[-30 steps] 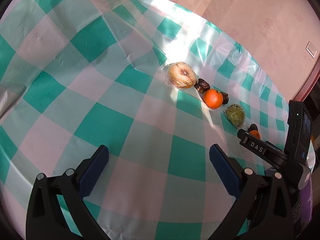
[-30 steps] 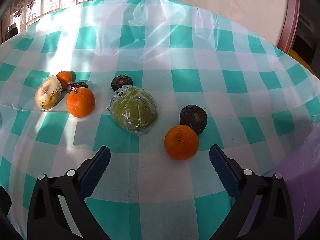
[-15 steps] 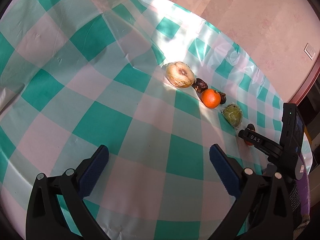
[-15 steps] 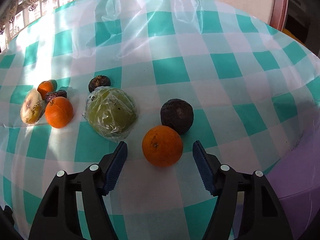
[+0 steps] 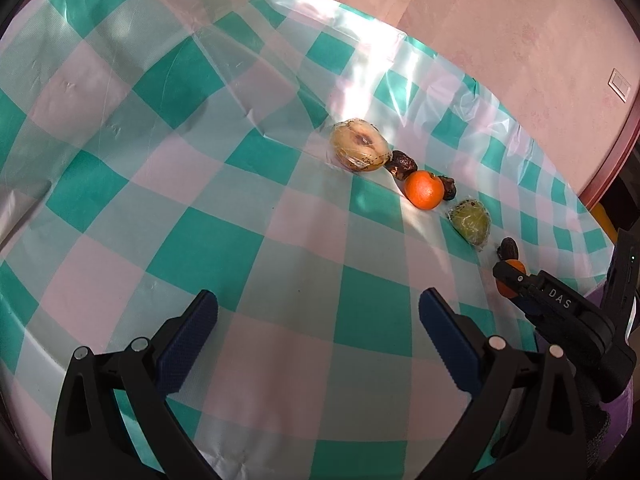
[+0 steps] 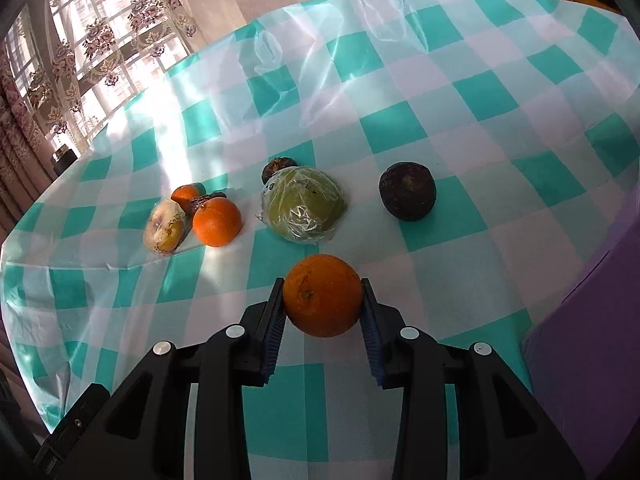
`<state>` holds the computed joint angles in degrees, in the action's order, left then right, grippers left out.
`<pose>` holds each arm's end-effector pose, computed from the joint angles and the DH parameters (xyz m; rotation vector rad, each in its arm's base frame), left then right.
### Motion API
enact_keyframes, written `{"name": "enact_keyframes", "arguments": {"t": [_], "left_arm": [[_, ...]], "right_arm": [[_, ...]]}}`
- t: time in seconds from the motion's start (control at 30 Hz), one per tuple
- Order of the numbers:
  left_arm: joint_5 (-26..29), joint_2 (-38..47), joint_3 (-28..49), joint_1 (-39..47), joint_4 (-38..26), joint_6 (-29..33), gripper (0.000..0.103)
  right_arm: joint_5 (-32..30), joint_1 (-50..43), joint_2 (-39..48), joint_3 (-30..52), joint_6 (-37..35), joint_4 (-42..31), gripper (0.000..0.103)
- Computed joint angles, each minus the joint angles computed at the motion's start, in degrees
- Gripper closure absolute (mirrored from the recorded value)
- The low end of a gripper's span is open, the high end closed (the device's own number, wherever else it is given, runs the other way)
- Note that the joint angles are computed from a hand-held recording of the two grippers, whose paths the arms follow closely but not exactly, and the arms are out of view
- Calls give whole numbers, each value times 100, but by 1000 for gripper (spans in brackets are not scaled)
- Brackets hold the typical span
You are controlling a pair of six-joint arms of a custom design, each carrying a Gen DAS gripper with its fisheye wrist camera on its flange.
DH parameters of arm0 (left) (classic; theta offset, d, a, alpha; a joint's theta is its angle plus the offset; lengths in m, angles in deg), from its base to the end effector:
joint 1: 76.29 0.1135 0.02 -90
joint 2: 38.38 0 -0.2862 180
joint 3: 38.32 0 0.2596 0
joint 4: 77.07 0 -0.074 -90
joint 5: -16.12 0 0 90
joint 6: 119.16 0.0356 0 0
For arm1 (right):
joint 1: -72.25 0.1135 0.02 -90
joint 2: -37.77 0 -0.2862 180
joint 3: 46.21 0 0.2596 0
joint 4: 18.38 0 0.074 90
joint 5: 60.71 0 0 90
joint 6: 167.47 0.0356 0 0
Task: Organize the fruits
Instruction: 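Grasp the orange with the right tool while the left grasps the second pear half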
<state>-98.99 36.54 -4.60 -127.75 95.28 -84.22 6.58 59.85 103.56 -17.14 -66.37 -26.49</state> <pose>0.1431 -0.1554 0.1389 -0.2698 2.3392 -0.3933 0.1851 -0.0266 0.1440 0.2819 2.3040 0.4536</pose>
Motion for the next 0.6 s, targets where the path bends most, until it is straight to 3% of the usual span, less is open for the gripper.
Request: {"name": "enact_keyframes", "arguments": {"t": [0.13, 0.33, 0.47, 0.6], "left_arm": [[316, 44, 218, 183, -389, 212, 2], [130, 750, 1118, 219, -1240, 296, 3], [-201, 1728, 2049, 483, -1322, 1220, 6], [168, 2506, 2870, 1073, -1138, 2298, 15]], "right_arm": [[-442, -89, -308, -134, -92, 39, 67], [-631, -84, -229, -87, -228, 3, 67], [-766, -152, -254, -108, -325, -17, 67], [-815, -172, -204, -96, -383, -11, 67]]}}
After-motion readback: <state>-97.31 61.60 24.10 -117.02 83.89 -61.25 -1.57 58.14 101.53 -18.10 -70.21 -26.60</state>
